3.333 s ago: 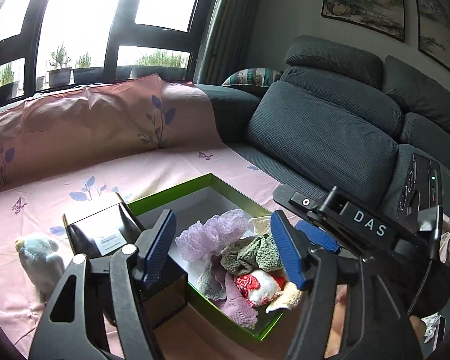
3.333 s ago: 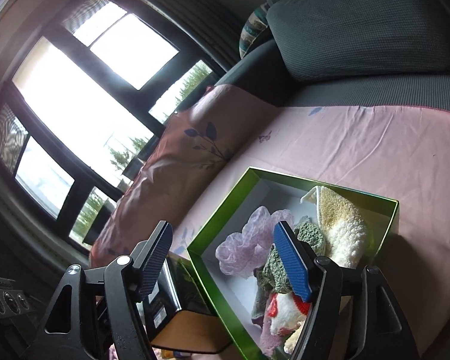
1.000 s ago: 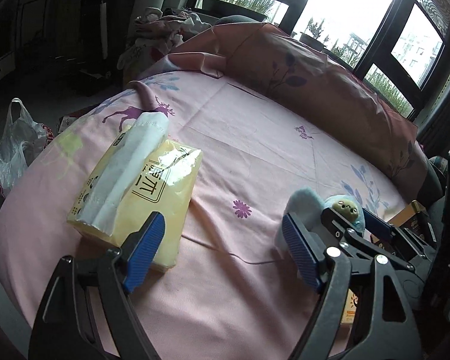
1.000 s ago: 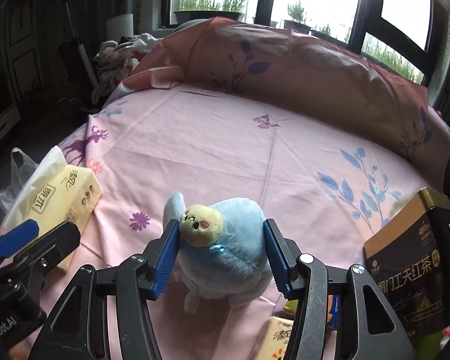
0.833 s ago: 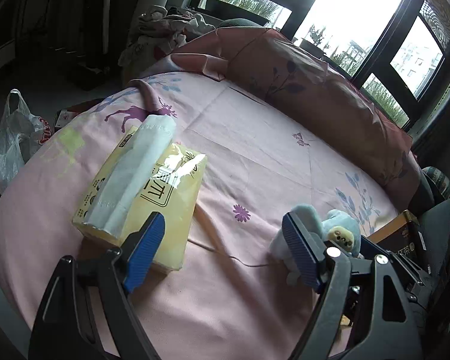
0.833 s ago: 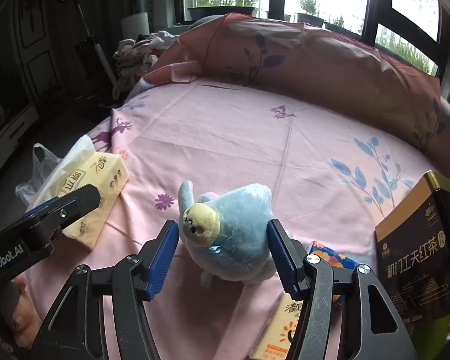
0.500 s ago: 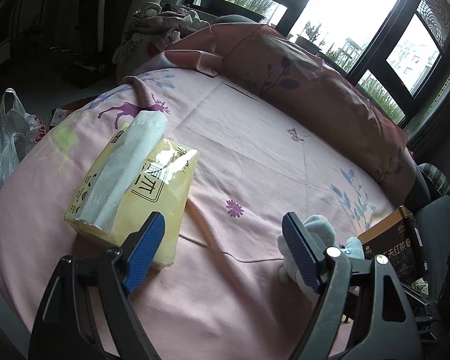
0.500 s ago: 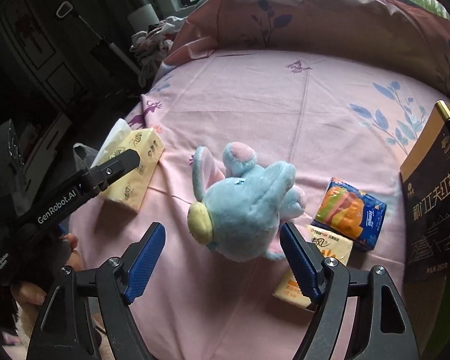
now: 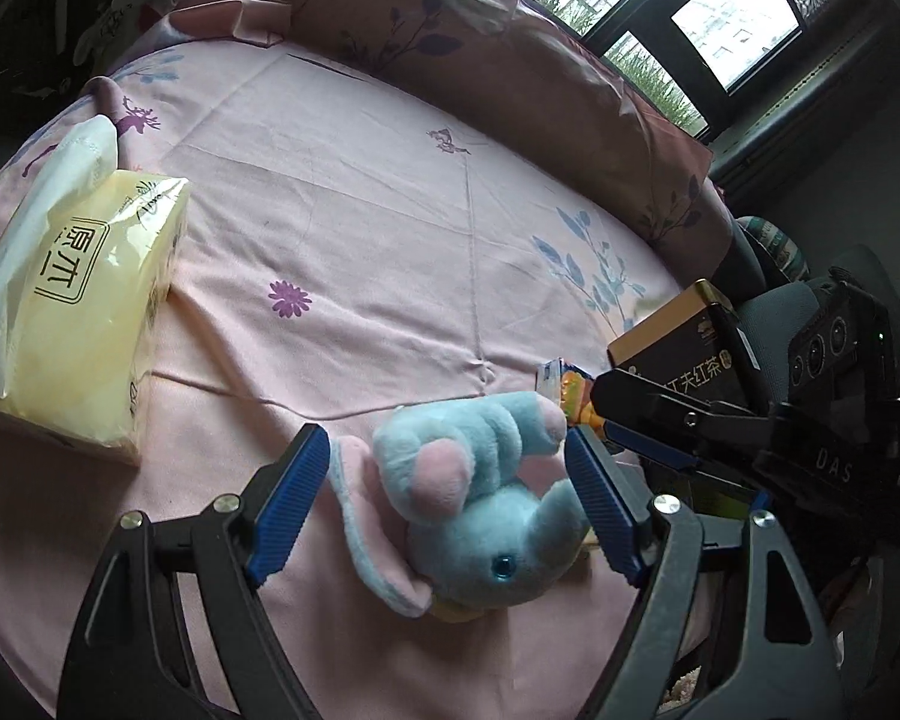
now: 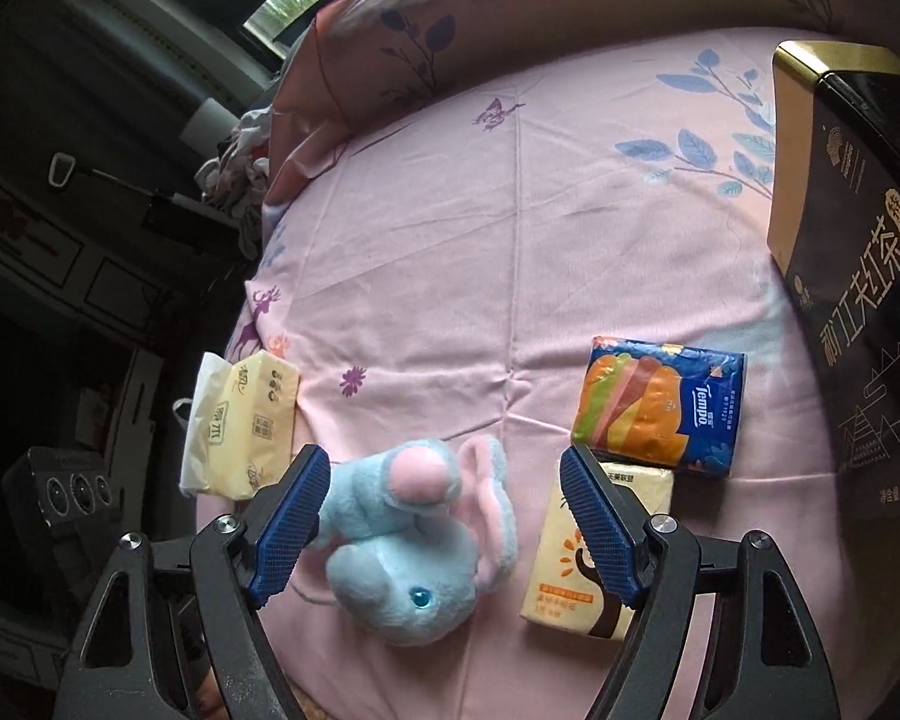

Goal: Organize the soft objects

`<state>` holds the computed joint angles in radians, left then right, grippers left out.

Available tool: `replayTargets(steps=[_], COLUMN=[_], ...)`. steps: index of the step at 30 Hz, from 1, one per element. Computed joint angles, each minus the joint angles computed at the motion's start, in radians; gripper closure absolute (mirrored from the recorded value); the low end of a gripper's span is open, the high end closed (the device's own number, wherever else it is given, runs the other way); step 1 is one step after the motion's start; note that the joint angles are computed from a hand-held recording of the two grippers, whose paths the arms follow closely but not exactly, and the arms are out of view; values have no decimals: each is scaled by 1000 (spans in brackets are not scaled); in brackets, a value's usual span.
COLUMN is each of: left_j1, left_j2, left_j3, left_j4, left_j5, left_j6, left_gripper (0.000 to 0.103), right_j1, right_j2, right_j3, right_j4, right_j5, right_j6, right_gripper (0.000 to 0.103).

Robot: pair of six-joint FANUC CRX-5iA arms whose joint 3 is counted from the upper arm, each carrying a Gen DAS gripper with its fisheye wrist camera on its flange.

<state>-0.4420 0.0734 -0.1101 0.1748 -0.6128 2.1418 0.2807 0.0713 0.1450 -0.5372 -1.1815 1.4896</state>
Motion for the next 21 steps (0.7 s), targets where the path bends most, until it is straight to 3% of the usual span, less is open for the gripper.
replayTargets(steps=[4,8,12,15,16,17,21], left_j1=[-19,-13,-25,-30,-34,-39,-57], left_j2=[45,62,99,110,113,116,116], left_j3=[61,65,121,129,132,140,163], left_j4=[-25,21,-31,-30,-33,-45,-106], left_j5=[-88,-118,-187,-186,-182,-184,-188], left_j6=[-20,-65,-34,-45,-50,-46,8], left_gripper=[23,23,24,30,34,36,46], right_j1=[-23,-54,-43,-35,-37,-39,-11], right_j2=[26,55,84,102,108,116,95], right_j3=[23,53,68,73,75,79,56], right_j4=[-63,-158,-172,-174,-186,-197,-166], right_j5=[-48,-119,-160,-170,-174,-184,-142], right_j6=[32,78,86,77,81,89,92], right_gripper=[23,23,23,23,26,37,43])
